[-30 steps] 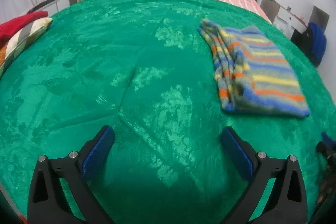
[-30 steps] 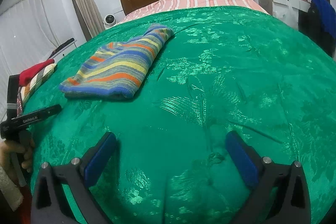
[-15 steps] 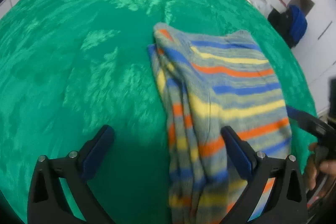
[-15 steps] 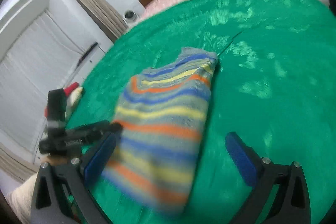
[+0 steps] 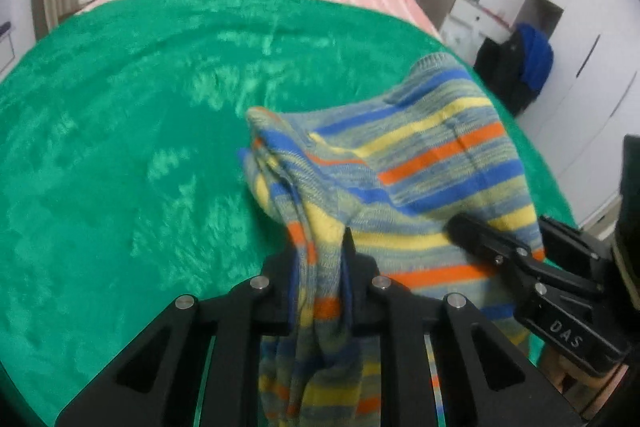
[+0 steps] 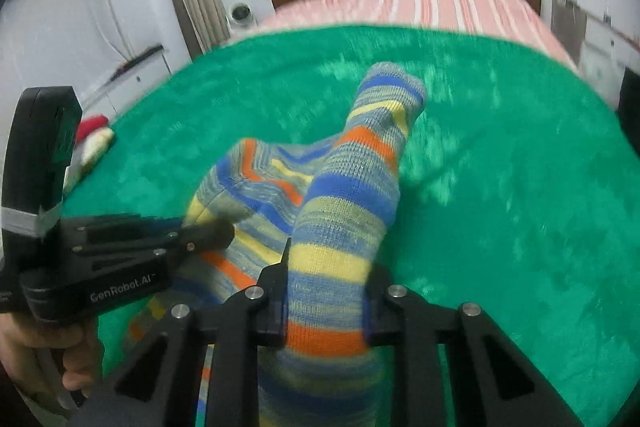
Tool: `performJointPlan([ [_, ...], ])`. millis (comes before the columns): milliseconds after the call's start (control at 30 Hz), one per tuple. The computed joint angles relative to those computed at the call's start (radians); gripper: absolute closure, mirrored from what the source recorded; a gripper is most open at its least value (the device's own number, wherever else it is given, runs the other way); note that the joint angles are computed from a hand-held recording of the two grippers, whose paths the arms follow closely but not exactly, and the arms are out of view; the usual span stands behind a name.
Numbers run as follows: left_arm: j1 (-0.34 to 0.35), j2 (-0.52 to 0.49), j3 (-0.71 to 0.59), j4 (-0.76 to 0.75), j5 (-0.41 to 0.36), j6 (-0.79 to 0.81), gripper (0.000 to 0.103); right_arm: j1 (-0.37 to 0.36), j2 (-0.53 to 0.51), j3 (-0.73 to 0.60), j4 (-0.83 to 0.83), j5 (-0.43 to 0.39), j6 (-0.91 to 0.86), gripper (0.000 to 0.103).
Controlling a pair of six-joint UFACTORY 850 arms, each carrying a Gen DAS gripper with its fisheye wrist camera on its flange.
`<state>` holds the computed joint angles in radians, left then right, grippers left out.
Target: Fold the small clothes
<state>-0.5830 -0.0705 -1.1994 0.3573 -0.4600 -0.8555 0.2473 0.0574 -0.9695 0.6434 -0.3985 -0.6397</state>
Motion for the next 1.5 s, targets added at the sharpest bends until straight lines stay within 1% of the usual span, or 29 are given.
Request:
performJointPlan([
  [33,0.003,-0.010,-0.016,-0.018,-0.025,0.022,0.072,-0.008,-0.005,-0.013,0.025,-0.012,-0.009,0.078],
  [67,0.002,-0.014,-0.021,0.000,-0.054,0.011,0.062,-0.016,-0.009,-0.020,0.043,-0.025,-0.011,0.078],
  [100,-0.009,-0.029,-0.034,0.060,-0.123,-0.033,0.036,-0.028,-0.020,-0.030,0.041,-0.046,0.010,0.074],
  [133,-0.026,-0.032,-0.030,0.136,-0.166,-0.101,0.023,-0.038,-0.025,-0.032,-0.004,-0.057,0.062,0.060],
  [167,-0.045,-0.021,-0.010,0.217,-0.184,-0.179,0.021,-0.044,-0.024,-0.027,-0.057,-0.052,0.112,0.047],
  [200,-0.062,-0.003,0.016,0.270,-0.187,-0.237,0.021,-0.055,-0.007,-0.007,-0.143,-0.037,0.193,0.013],
  [233,-0.077,0.019,0.043,0.311,-0.189,-0.288,0.018,-0.066,0.012,0.013,-0.188,-0.024,0.231,0.001],
  [267,-0.105,0.049,0.076,0.370,-0.207,-0.366,0.017,-0.084,0.040,0.040,-0.197,-0.016,0.228,0.000],
  [333,-0.156,0.088,0.110,0.474,-0.258,-0.485,0.010,-0.124,0.117,0.101,-0.235,-0.028,0.222,0.000],
  [367,-0.196,0.108,0.125,0.541,-0.306,-0.556,0.008,-0.142,0.157,0.131,-0.226,-0.030,0.196,0.000],
  [400,-0.242,0.124,0.134,0.609,-0.371,-0.625,0.003,-0.166,0.200,0.158,-0.199,-0.035,0.153,0.000],
  [433,-0.290,0.136,0.136,0.668,-0.443,-0.683,0.001,-0.183,0.239,0.180,-0.173,-0.035,0.112,0.000],
  [467,-0.314,0.141,0.131,0.696,-0.483,-0.706,0.001,-0.195,0.307,0.213,-0.163,-0.029,0.081,0.000],
  [500,-0.351,0.146,0.122,0.728,-0.537,-0.736,0.000,-0.195,0.343,0.226,-0.169,-0.023,0.074,0.000],
  [567,-0.402,0.149,0.092,0.748,-0.614,-0.753,0.000,-0.206,0.417,0.246,-0.145,-0.021,0.025,0.000],
  [600,-0.419,0.153,0.084,0.753,-0.639,-0.757,0.000,-0.204,0.465,0.258,-0.149,-0.020,0.028,0.000],
  [667,-0.453,0.156,0.061,0.759,-0.689,-0.775,0.000,-0.205,0.520,0.263,-0.138,-0.027,0.022,0.000],
  [733,-0.474,0.159,0.042,0.754,-0.720,-0.800,0.000,-0.207,0.547,0.261,-0.117,-0.039,0.016,0.000],
  [800,-0.489,0.159,0.034,0.760,-0.731,-0.824,0.000,-0.209,0.568,0.261,-0.114,-0.046,0.027,0.000],
  [900,-0.525,0.168,0.025,0.758,-0.748,-0.834,0.000,-0.216,0.622,0.279,-0.094,-0.032,0.022,0.000],
  [1000,-0.553,0.157,0.012,0.759,-0.793,-0.838,0.000,-0.223,0.663,0.290,-0.070,-0.024,0.003,0.000],
  [1133,-0.583,0.148,0.001,0.780,-0.855,-0.856,0.000,-0.201,0.686,0.287,-0.171,-0.022,0.105,0.000],
  [1233,-0.600,0.145,0.002,0.784,-0.901,-0.859,0.000,-0.186,0.713,0.297,-0.193,0.004,0.145,0.000],
  [1300,-0.606,0.138,0.005,0.775,-0.935,-0.853,0.000,-0.203,0.721,0.294,-0.102,-0.028,0.068,0.000],
  [1367,-0.604,0.128,0.000,0.753,-0.964,-0.840,0.000,-0.215,0.705,0.275,-0.061,-0.105,0.009,0.000],
  [1400,-0.606,0.120,-0.003,0.732,-0.990,-0.845,0.000,-0.208,0.697,0.266,-0.081,-0.130,0.016,0.000],
  [1433,-0.608,0.119,-0.004,0.717,-0.995,-0.844,0.000,-0.191,0.685,0.255,-0.143,-0.152,0.066,0.000],
  [1467,-0.610,0.126,0.003,0.700,-0.979,-0.843,0.000,-0.170,0.677,0.247,-0.211,-0.163,0.131,0.000],
  [1500,-0.610,0.141,0.015,0.679,-0.942,-0.843,0.000,-0.140,0.662,0.236,-0.309,-0.186,0.223,0.000],
])
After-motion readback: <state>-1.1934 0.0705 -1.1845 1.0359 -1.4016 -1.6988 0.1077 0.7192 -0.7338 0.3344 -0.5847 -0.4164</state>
